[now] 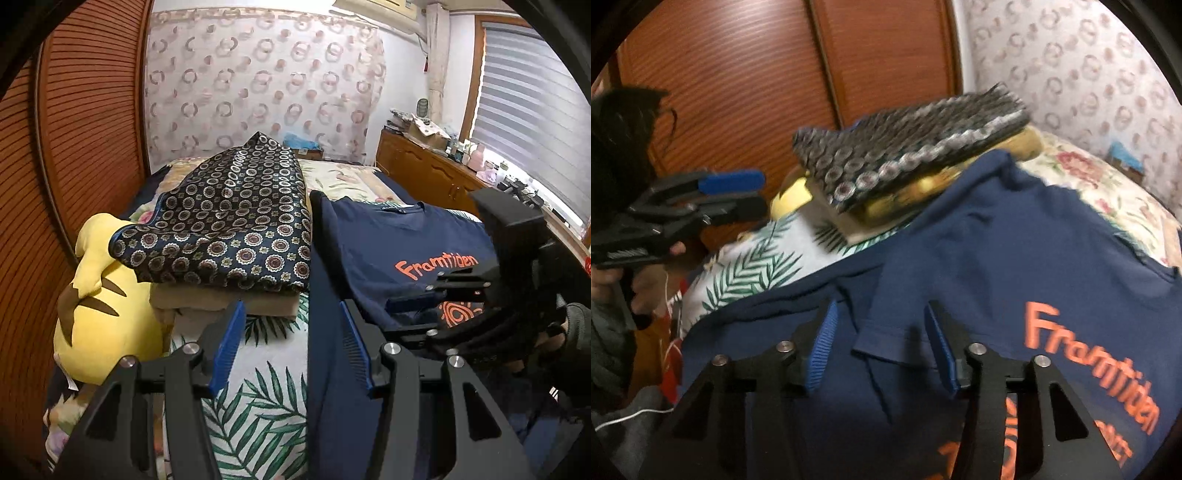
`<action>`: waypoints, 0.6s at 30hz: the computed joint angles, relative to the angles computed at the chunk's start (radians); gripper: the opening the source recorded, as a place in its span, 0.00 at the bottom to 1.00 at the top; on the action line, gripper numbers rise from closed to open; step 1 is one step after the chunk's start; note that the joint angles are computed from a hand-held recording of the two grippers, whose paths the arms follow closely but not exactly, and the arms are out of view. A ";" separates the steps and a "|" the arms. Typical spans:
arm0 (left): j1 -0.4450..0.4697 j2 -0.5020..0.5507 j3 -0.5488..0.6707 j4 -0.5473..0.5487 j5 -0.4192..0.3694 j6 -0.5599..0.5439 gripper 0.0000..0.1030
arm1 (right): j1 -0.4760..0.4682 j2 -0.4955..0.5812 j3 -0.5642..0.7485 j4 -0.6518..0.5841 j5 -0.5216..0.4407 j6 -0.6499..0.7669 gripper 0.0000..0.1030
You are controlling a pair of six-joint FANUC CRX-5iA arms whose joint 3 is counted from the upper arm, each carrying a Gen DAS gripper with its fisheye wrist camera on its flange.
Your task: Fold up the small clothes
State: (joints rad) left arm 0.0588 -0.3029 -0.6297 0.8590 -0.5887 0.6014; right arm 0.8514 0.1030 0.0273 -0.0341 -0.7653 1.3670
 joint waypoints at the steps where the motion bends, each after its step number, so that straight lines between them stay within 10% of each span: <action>1: 0.000 -0.001 -0.002 0.001 -0.001 -0.003 0.50 | 0.001 0.010 0.010 -0.004 -0.012 0.007 0.42; 8: -0.001 -0.012 -0.016 0.019 -0.010 -0.025 0.50 | -0.001 0.029 0.013 0.013 -0.048 0.002 0.07; 18: -0.021 -0.007 -0.013 0.016 -0.014 -0.020 0.50 | -0.070 -0.018 0.010 -0.013 0.001 -0.012 0.01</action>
State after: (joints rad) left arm 0.0376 -0.3101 -0.6428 0.8751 -0.6022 0.5816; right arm 0.7815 0.0845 0.0374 -0.0467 -0.7642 1.3552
